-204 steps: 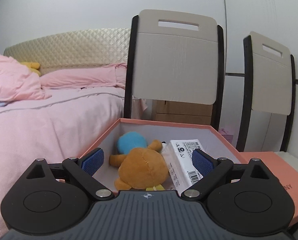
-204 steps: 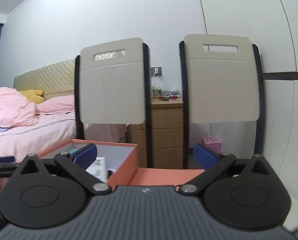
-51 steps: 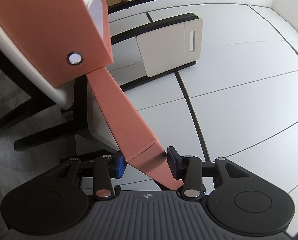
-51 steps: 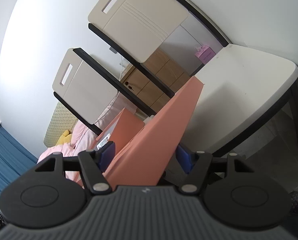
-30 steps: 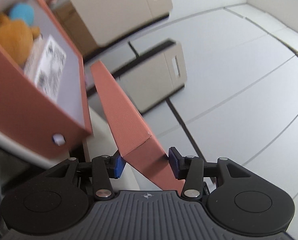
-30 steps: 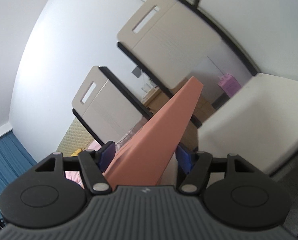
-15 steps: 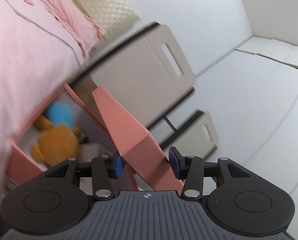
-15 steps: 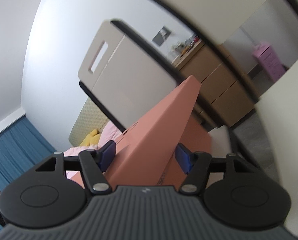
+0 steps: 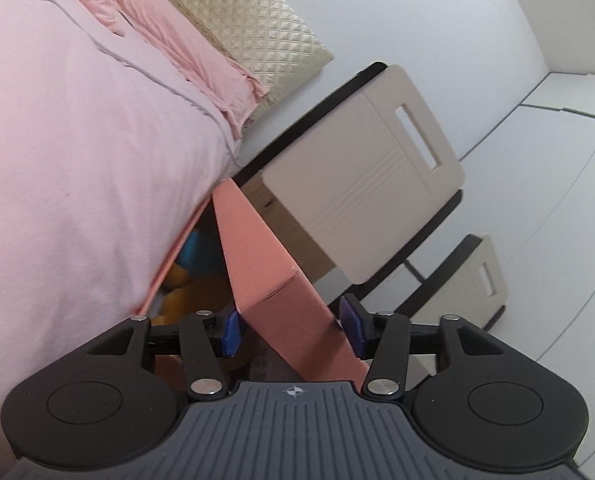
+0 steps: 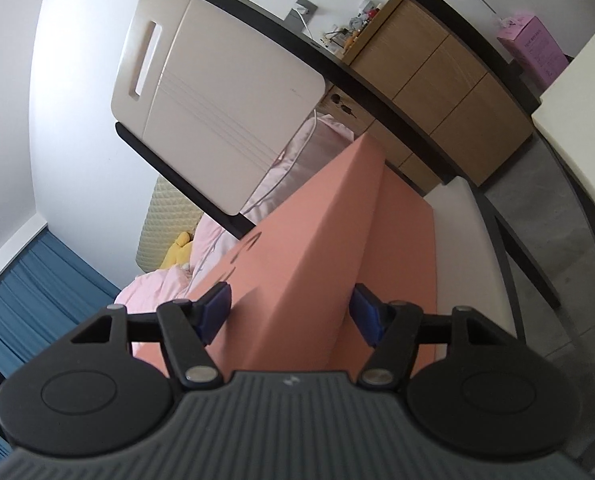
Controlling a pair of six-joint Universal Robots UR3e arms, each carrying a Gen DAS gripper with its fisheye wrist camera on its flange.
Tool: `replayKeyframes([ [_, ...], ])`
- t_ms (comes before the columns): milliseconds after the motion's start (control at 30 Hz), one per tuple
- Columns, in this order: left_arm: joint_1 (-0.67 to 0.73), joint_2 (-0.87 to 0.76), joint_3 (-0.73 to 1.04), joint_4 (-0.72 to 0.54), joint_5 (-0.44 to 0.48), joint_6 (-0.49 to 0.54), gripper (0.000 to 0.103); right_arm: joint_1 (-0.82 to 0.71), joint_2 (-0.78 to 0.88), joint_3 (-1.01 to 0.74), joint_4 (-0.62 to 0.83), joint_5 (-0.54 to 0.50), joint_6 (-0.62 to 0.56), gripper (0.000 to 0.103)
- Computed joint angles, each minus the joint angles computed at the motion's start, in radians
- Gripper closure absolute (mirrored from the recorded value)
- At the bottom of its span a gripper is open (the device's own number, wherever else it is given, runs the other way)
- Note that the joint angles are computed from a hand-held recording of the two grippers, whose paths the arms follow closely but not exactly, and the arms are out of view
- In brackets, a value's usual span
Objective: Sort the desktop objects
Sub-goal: 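Lower the lid onto the box and open the left gripper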
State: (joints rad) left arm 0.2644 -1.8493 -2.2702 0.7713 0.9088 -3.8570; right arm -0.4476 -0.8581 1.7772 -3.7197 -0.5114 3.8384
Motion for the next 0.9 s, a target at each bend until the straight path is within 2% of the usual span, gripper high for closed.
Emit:
replayKeyframes([
  [133, -0.015, 0.062, -0.064, 0.0, 0.05, 0.038, 0.027, 0.012, -0.003, 0.004, -0.016, -0.024, -0.02, 0.037],
  [200, -0.039, 0.109, -0.094, 0.008, 0.128, 0.045, 0.02, 0.008, -0.002, 0.006, -0.021, -0.021, -0.017, 0.037],
  [267, -0.061, 0.102, -0.133, 0.137, 0.219, 0.013, 0.014, 0.009, -0.008, 0.011, -0.016, -0.027, -0.029, 0.037],
  [333, -0.092, 0.072, -0.162, 0.282, 0.327, -0.009, 0.012, 0.012, -0.018, 0.015, -0.004, -0.035, -0.045, 0.037],
  [367, -0.122, 0.054, -0.159, 0.312, 0.394, 0.006, 0.012, 0.011, -0.019, 0.017, -0.003, -0.035, -0.047, 0.037],
  [467, -0.219, 0.021, -0.093, 0.253, 0.542, 0.1, 0.012, 0.011, -0.032, 0.03, 0.004, -0.045, -0.068, 0.035],
  [567, -0.31, -0.032, -0.016, 0.212, 0.658, 0.193, 0.012, 0.021, -0.067, 0.069, -0.008, -0.102, -0.103, 0.034],
  [633, -0.358, -0.065, 0.028, 0.195, 0.723, 0.244, 0.012, 0.024, -0.084, 0.088, -0.013, -0.13, -0.118, 0.029],
  [733, -0.393, -0.107, 0.062, 0.209, 0.773, 0.292, 0.013, 0.023, -0.088, 0.107, -0.045, -0.134, -0.113, 0.029],
  [900, -0.426, -0.135, 0.1, 0.163, 0.789, 0.349, 0.015, 0.035, -0.118, 0.175, -0.156, -0.201, -0.104, 0.03],
])
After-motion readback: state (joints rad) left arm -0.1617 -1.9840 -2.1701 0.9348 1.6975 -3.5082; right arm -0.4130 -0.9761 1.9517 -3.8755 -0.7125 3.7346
